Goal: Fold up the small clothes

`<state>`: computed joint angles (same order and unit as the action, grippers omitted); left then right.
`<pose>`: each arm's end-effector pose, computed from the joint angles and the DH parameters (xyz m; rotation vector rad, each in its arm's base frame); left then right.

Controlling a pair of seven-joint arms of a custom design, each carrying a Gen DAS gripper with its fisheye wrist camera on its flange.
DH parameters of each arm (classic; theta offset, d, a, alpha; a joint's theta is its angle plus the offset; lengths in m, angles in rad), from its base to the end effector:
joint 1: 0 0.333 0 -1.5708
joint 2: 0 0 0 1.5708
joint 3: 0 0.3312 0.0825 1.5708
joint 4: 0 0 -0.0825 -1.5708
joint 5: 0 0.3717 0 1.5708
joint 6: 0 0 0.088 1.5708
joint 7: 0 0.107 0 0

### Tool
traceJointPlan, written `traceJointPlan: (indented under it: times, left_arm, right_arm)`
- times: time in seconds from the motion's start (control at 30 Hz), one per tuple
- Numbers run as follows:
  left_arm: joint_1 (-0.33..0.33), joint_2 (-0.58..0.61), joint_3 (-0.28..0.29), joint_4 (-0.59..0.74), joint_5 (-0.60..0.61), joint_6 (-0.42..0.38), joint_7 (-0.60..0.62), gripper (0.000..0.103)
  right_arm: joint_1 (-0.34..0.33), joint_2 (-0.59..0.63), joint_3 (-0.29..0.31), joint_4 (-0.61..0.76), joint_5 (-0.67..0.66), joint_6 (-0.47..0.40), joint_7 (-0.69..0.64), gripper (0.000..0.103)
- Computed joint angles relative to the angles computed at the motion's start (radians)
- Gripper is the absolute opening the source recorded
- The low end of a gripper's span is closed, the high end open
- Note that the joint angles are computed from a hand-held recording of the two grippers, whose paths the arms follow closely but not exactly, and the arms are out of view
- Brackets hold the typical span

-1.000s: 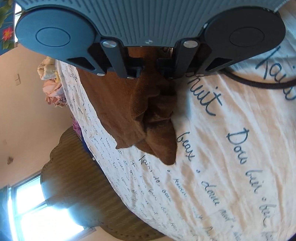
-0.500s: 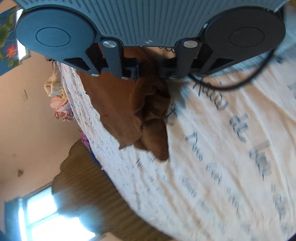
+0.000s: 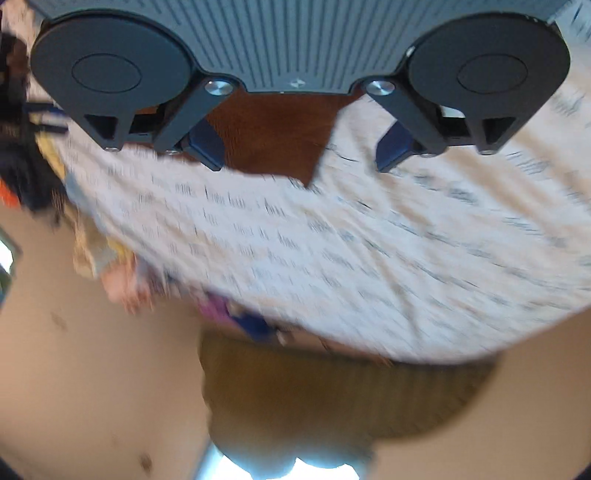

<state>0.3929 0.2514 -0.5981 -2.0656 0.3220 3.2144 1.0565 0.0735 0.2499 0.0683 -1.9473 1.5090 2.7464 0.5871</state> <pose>0.6080 -0.1287 0.4693 -1.8212 1.7113 -1.1627 0.6199 0.0456 0.4064 -1.3732 1.6646 -0.0669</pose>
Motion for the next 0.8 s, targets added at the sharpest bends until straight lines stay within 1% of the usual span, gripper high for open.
traceJointPlan:
  times: [0.03, 0.07, 0.1, 0.13, 0.17, 0.2, 0.23, 0.27, 0.3, 0.33, 0.37, 0.4, 0.43, 0.5, 0.53, 0.57, 0.6, 0.63, 0.67, 0.7, 0.73, 0.77, 0.8]
  left_arm:
    - [0.015, 0.071, -0.033, 0.083, 0.046, -0.080, -0.001, 0.070]
    - [-0.004, 0.130, -0.032, 0.162, 0.085, -0.159, -0.004, 0.069]
    - [-0.045, 0.180, 0.005, 0.224, 0.149, -0.213, -0.044, 0.067]
    - [-0.098, 0.217, 0.047, 0.285, 0.143, -0.264, -0.031, 0.066]
    - [-0.124, 0.254, 0.057, 0.335, 0.073, -0.306, 0.052, 0.066]
    - [-0.164, 0.281, 0.089, 0.374, 0.002, -0.333, 0.123, 0.066]
    - [-0.191, 0.300, 0.112, 0.403, 0.000, -0.353, 0.126, 0.065]
    - [-0.222, 0.313, 0.142, 0.423, 0.008, -0.365, 0.128, 0.058]
    - [-0.254, 0.315, 0.179, 0.426, 0.025, -0.348, 0.125, 0.046]
    - [-0.286, 0.316, 0.215, 0.430, 0.046, -0.331, 0.129, 0.010]
    - [-0.313, 0.310, 0.250, 0.426, 0.054, -0.315, 0.118, 0.008]
    - [-0.344, 0.296, 0.295, 0.411, 0.060, -0.291, 0.085, 0.008]
    - [-0.369, 0.272, 0.333, 0.386, 0.066, -0.267, 0.056, 0.007]
    - [-0.431, 0.210, 0.432, 0.319, 0.117, -0.204, -0.030, 0.007]
    - [-0.430, 0.185, 0.444, 0.286, 0.127, -0.179, -0.050, 0.007]
    - [-0.430, 0.166, 0.458, 0.264, 0.137, -0.169, -0.070, 0.007]
    - [-0.434, 0.156, 0.472, 0.260, 0.147, -0.183, -0.089, 0.007]
    - [-0.450, 0.159, 0.498, 0.264, 0.169, -0.204, -0.115, 0.007]
    - [-0.473, 0.169, 0.526, 0.280, 0.192, -0.245, -0.147, 0.007]
    - [-0.469, 0.184, 0.520, 0.297, 0.193, -0.284, -0.154, 0.007]
    - [-0.465, 0.193, 0.515, 0.299, 0.193, -0.282, -0.153, 0.008]
    - [-0.489, 0.185, 0.545, 0.295, 0.240, -0.274, -0.192, 0.011]
    - [-0.502, 0.172, 0.556, 0.292, 0.265, -0.283, -0.216, 0.014]
  right_arm:
    - [0.007, 0.035, -0.005, 0.044, -0.057, -0.002, 0.038, 0.084]
    - [0.019, 0.066, -0.006, 0.080, -0.117, 0.017, 0.077, 0.084]
    - [0.026, 0.096, -0.009, 0.118, -0.183, 0.023, 0.124, 0.084]
    - [0.027, 0.127, -0.011, 0.156, -0.244, 0.018, 0.166, 0.084]
    - [0.025, 0.152, -0.012, 0.189, -0.301, 0.001, 0.207, 0.084]
    - [0.023, 0.180, -0.012, 0.223, -0.353, -0.020, 0.248, 0.084]
    - [0.022, 0.205, -0.012, 0.254, -0.403, -0.044, 0.282, 0.084]
    - [0.020, 0.225, -0.005, 0.277, -0.438, -0.057, 0.296, 0.083]
    - [0.011, 0.240, 0.008, 0.292, -0.458, -0.067, 0.287, 0.070]
    - [0.001, 0.262, 0.020, 0.317, -0.483, -0.091, 0.280, 0.031]
    - [0.006, 0.280, 0.014, 0.337, -0.530, -0.109, 0.310, 0.013]
    - [0.008, 0.285, 0.018, 0.338, -0.548, -0.096, 0.315, 0.010]
    - [-0.008, 0.280, 0.044, 0.329, -0.528, -0.073, 0.269, 0.010]
    - [-0.041, 0.260, 0.091, 0.313, -0.459, -0.048, 0.193, 0.009]
    - [-0.062, 0.246, 0.119, 0.305, -0.399, -0.038, 0.136, 0.009]
    - [-0.075, 0.237, 0.134, 0.306, -0.348, -0.036, 0.095, 0.009]
    - [-0.075, 0.236, 0.136, 0.307, -0.320, -0.028, 0.068, 0.009]
    - [-0.057, 0.250, 0.117, 0.324, -0.340, -0.022, 0.086, 0.009]
    - [-0.035, 0.271, 0.094, 0.344, -0.382, -0.020, 0.130, 0.009]
    - [-0.021, 0.293, 0.078, 0.361, -0.416, -0.022, 0.172, 0.010]
    - [-0.011, 0.324, 0.067, 0.385, -0.451, -0.037, 0.217, 0.010]
    - [-0.009, 0.348, 0.069, 0.401, -0.471, -0.044, 0.240, 0.010]
    - [-0.031, 0.350, 0.106, 0.392, -0.420, -0.010, 0.193, 0.012]
